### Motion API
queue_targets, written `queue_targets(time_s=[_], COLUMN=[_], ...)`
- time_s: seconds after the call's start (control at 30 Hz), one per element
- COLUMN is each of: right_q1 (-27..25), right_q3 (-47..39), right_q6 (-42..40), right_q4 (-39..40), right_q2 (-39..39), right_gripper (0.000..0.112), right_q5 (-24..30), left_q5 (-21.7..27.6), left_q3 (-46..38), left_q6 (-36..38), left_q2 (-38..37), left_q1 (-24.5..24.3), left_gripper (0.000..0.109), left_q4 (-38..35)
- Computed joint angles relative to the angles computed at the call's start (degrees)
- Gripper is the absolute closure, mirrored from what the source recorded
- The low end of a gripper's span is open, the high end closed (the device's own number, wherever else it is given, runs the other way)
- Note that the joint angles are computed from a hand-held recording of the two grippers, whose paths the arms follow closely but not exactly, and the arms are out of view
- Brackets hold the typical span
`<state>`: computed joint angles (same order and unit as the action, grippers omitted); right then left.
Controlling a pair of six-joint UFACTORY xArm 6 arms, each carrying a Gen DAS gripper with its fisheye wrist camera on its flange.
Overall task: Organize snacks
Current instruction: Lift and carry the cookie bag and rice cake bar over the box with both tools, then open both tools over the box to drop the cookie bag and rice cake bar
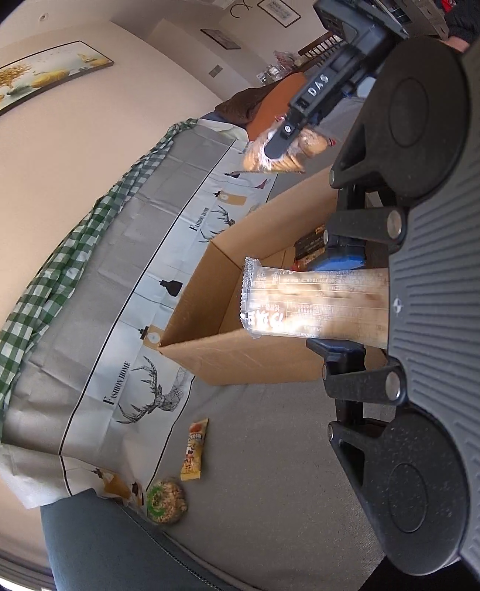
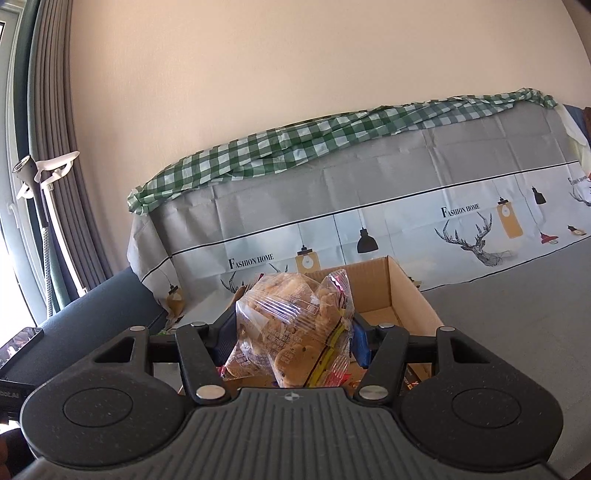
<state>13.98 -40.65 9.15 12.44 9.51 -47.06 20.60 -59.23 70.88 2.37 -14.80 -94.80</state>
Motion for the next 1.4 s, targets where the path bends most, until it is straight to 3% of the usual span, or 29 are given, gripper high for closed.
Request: queue_targets(time_s=[0.2, 0.53, 0.87, 1.23, 1.4], right_q1=[-1.9, -2.2, -5.3, -4.7, -4.1], right_q3=[-1.2, -9.0, -12.2, -12.7, -13.0], right_q6=[2.8, -3.4, 1.2, -2.1, -4.5], right_q4=[1.1, 11.3, 4.9, 6.6, 9.0], right_q2=[0.8, 5.3, 6.0, 5.2, 5.4], right_gripper=[0.051, 0.051, 0.05, 0.05, 0.05], right_q5=[1.9, 7.1, 17.0, 20.3, 20.1], left_q5=[-0.7, -0.2, -1.9, -2.7, -3.0], left_q3=[-5.6, -17.9, -29.1, -36.2, -37.6], left_q6=[-10.5, -22.0, -38.4, -43.5, -42.5], left_q2=[1.5, 10.0, 20.3, 25.0, 25.3], left_q1=[-1.8, -5.4, -6.6, -7.7, -7.9], left_gripper=[0.069, 0.069, 0.069, 0.069, 0.069], left_q4=[8.0, 18.1, 33.5, 39.7, 39.2])
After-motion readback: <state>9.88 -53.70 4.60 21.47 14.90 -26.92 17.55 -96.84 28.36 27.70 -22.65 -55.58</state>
